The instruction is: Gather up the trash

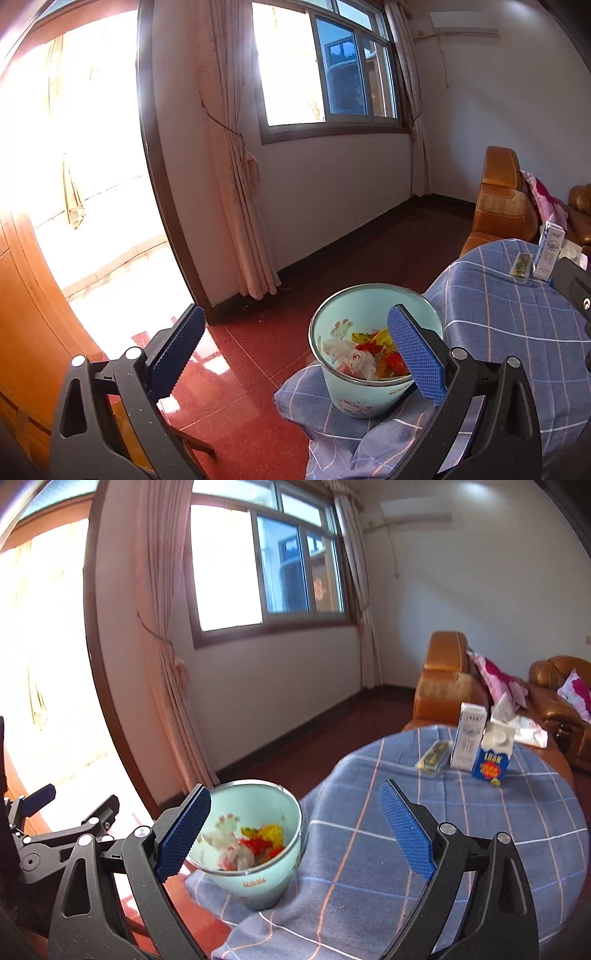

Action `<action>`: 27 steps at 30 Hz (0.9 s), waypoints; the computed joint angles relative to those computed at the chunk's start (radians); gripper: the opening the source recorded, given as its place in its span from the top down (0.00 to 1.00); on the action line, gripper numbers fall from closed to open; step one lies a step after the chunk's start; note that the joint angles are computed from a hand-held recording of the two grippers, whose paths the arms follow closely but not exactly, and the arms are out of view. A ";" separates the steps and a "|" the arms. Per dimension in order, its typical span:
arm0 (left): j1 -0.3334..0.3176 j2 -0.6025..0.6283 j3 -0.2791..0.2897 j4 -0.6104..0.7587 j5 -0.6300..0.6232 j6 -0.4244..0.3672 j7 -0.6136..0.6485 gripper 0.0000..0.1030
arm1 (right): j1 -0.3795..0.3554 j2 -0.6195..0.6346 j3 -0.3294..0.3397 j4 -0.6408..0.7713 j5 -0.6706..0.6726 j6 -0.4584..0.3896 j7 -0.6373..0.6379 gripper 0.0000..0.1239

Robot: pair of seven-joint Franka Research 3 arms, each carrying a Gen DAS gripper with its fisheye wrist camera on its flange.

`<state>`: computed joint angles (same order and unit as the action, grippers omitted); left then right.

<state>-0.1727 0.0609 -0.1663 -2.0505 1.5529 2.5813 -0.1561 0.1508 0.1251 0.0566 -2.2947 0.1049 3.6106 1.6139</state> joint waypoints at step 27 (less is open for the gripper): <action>0.020 -0.110 -0.036 -0.072 0.112 0.001 -0.150 0.06 | 0.048 -0.099 -0.019 -0.111 0.091 0.136 -0.022 0.26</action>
<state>-0.1528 -0.0496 -0.2021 -2.1224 1.6650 2.5820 -0.3059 0.1989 0.0262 0.0378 -2.4053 0.1963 3.7464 1.5916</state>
